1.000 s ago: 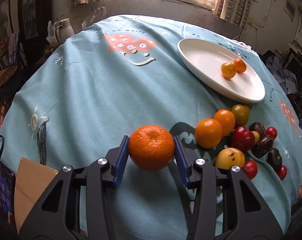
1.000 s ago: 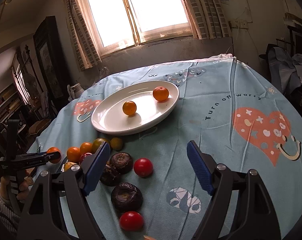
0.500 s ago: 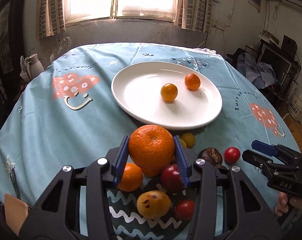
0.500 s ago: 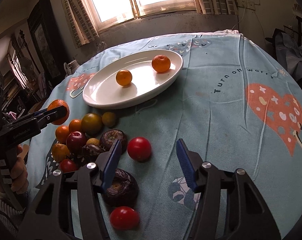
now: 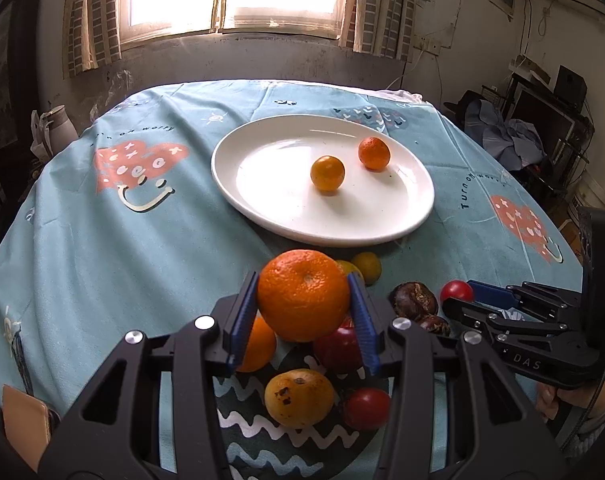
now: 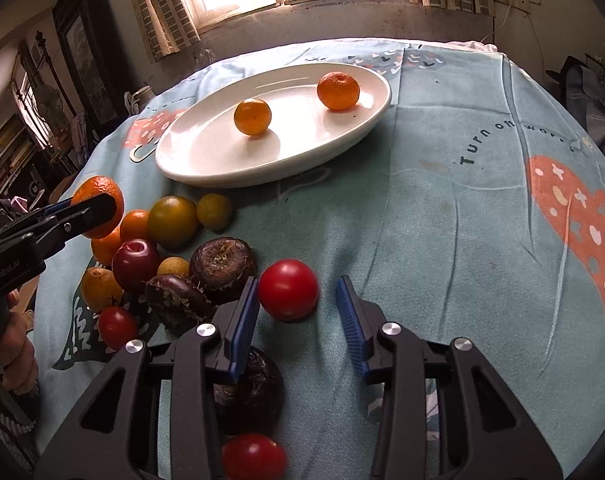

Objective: Organize fruits
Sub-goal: 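Lift the tangerine with the left tool while the right tool grasps a red tomato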

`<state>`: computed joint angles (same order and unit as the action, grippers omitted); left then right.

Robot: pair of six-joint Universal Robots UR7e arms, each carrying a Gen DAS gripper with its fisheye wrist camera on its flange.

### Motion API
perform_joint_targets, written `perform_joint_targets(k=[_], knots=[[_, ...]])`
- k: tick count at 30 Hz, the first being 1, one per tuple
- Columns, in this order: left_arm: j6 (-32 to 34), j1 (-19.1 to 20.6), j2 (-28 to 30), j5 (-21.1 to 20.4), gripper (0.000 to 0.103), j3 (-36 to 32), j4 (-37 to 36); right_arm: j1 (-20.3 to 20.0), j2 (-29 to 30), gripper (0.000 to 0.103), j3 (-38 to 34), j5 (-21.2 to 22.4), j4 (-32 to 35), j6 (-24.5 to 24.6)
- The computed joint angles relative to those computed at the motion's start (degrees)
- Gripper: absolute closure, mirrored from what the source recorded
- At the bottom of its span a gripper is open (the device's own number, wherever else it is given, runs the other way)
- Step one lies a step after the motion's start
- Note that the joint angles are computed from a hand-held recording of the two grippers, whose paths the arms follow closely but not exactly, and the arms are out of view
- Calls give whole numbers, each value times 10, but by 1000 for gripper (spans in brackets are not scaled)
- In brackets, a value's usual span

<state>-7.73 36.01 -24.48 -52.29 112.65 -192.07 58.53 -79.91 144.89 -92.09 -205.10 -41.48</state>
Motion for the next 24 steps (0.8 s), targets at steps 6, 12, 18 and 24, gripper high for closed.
perform_joint_targets(k=[6, 12, 18, 24], knots=[[8, -2, 7, 1, 57, -2, -3, -3, -2, 71, 5, 11, -11, -2], [11, -3, 10, 0, 57, -1, -5, 1, 2, 71, 3, 2, -11, -8], [12, -2, 10, -3, 57, -2, -4, 3, 1, 73, 6, 1, -16, -13], [12, -1, 11, -3, 57, -4, -4, -13, -20, 74, 34, 46, -59, -32]])
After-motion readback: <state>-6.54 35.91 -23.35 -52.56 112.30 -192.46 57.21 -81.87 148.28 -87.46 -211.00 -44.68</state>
